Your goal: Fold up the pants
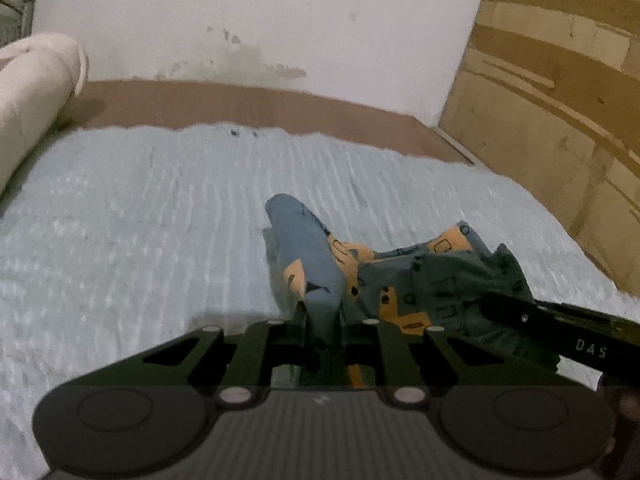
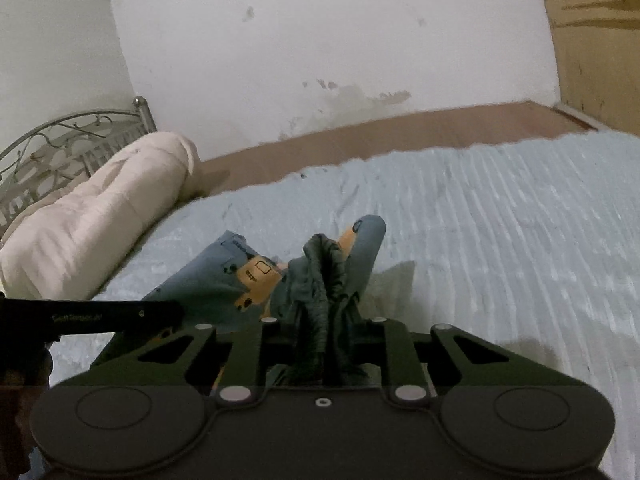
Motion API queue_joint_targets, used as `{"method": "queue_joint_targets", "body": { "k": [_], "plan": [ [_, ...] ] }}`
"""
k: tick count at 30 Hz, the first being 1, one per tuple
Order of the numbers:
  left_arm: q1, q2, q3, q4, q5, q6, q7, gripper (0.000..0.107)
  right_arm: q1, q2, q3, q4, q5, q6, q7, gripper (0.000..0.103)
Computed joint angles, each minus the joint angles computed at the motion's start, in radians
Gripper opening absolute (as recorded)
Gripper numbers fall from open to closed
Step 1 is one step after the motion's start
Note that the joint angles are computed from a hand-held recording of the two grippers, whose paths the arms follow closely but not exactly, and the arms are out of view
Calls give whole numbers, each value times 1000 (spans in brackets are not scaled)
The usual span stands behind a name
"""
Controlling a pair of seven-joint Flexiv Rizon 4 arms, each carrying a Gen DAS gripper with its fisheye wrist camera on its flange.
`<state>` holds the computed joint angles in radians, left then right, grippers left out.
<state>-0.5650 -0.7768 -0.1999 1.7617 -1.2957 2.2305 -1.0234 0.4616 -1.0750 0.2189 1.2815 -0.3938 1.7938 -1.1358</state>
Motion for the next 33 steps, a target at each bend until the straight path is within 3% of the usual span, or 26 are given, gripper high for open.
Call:
{"method": "queue_joint_targets", "body": {
  "k": [5, 10, 17, 24, 28, 30, 32, 33],
  "plan": [
    [24, -42, 1, -74, -12, 34, -9, 15, -3, -104, 44, -195, -30, -50, -8, 21],
    [63, -110, -10, -159, 7, 45, -25, 15, 20, -229, 87, -435, -34, -177, -64, 21],
    [104, -185, -76, -282, -123, 32, 124, 16, 66, -373, 104, -718, 7, -382, -152, 23],
    [133, -183, -122, -265, -123, 51, 137, 19, 88, -384, 26, -742, 89, -407, -156, 29],
    [145, -203, -187, -335, -214, 109, 272, 25, 102, -377, -24, -736, 138, -405, -154, 34],
    [157, -198, -211, -328, -208, 120, 279, 35, 106, -374, -36, -739, 161, -410, -167, 40],
    [163, -190, -217, -313, -195, 124, 267, 57, 112, -360, -68, -716, 182, -397, -163, 58],
    [161, -185, -212, -301, -180, 126, 249, 60, 113, -349, -80, -695, 189, -379, -161, 61]
  ]
}}
